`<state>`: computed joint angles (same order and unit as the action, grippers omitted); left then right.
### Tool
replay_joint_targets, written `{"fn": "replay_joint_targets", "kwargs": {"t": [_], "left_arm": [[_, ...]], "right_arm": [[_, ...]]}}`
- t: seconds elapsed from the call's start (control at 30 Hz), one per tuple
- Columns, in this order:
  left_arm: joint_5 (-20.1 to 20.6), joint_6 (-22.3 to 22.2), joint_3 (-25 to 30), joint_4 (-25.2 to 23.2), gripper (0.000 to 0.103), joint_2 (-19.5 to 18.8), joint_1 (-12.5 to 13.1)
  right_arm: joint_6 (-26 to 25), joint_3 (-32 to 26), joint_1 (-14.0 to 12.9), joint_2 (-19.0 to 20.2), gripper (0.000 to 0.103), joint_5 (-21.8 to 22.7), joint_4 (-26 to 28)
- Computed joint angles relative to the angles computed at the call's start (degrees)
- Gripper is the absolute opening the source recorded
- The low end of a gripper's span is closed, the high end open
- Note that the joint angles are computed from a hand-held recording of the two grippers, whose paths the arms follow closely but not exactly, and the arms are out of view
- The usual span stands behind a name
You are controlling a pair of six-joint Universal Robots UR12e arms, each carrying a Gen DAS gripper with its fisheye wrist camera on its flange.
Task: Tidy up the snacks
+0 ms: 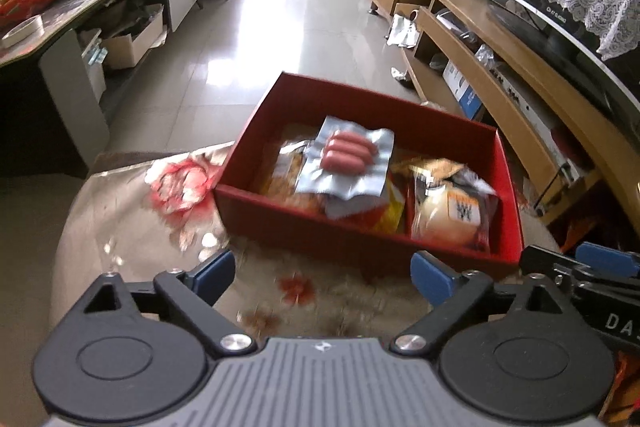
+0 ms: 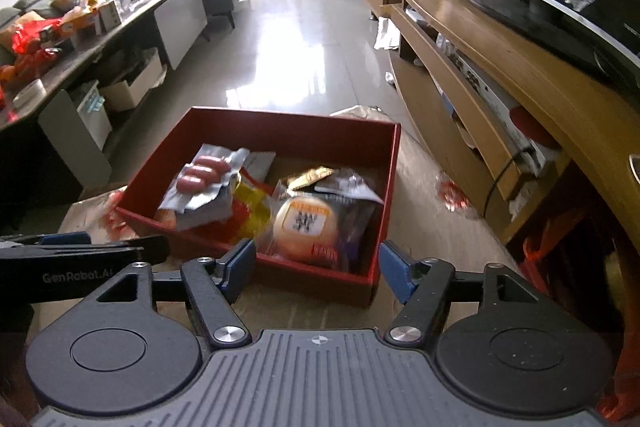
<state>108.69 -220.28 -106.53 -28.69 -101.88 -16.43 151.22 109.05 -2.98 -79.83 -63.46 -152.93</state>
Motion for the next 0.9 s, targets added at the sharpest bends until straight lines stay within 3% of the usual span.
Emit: {"fn": "replay_joint_targets", "kwargs": {"t": [0.47,0.63,0.9], "left_arm": [[2.72,-2.54,-4.45,-0.82,0.103,3.18,-3.55],[8.46,-3.57,-5.20,-1.35,0.103,3.45,-5.74],[8.92,-4.24,-6.33,-2.26,0.103,4.06,-7.23]], "right_arm": [[-1.02,7.02,-2.28,-5.45,0.079,-0.28,-0.18],[-1.62,8.90,-2.83,-6.76,0.080,-0.76,-0.16],[-2.69,11.14,-3.72,-8.47,0.081,-0.83,0.16]]}}
